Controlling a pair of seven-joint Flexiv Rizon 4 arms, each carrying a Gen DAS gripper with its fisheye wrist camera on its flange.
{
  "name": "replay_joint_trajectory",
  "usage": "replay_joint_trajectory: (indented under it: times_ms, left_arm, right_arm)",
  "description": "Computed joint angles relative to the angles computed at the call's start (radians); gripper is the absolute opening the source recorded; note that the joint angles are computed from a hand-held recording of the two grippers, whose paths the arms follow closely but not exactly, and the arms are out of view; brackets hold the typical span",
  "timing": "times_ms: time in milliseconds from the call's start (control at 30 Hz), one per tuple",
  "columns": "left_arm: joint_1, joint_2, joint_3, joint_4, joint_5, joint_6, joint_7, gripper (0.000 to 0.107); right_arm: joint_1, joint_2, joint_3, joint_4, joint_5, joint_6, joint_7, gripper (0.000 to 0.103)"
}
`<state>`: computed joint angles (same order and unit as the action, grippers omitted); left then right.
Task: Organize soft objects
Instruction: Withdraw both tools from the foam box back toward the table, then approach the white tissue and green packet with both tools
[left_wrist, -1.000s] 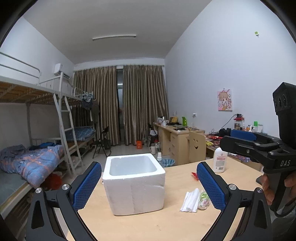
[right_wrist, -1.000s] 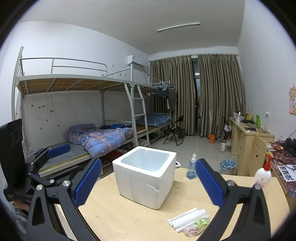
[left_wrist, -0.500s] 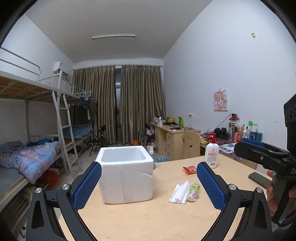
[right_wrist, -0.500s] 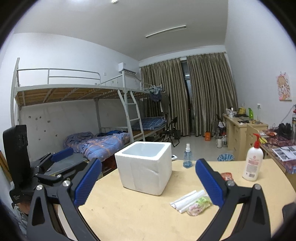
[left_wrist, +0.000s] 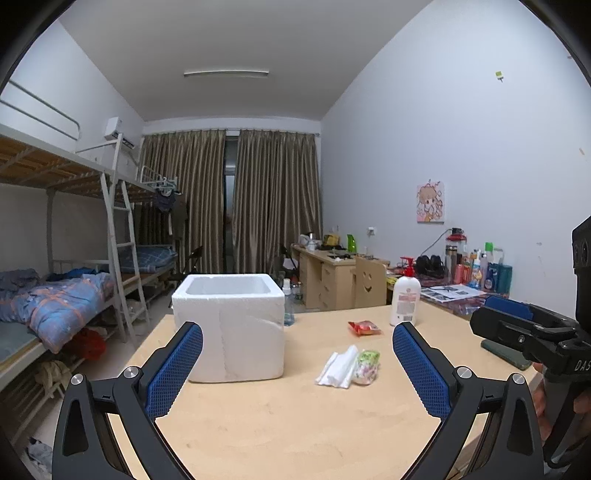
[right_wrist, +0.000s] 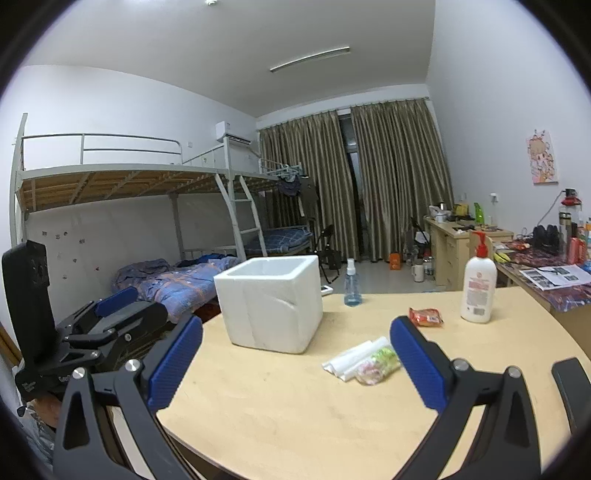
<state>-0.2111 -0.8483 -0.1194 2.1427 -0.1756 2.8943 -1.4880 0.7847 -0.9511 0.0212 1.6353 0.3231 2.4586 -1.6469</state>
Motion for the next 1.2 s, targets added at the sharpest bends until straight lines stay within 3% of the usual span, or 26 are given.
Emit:
replay_joint_trajectory:
  times_ms: [333, 833, 1200]
  left_arm:
    - [-0.007, -0.022, -0.007, 0.000, -0.003, 0.021, -0.007, 0.103]
    - [0.019, -0.045, -0.010, -0.095, 0.049, -0.148, -0.024, 0.103]
    - [0.039, -0.062, -0.015, -0.188, 0.074, -0.313, -0.018, 0.103]
  right_arm:
    - [0.011, 0.001, -0.001, 0.020, 0.038, -0.007, -0.009, 0.103]
    - [0.004, -0.020, -0.029, -0.024, 0.063, -0.092, 0.017, 0.103]
    - [0.037, -0.032, -0.111, -0.077, 0.129, -0.226, 0.038, 0.103]
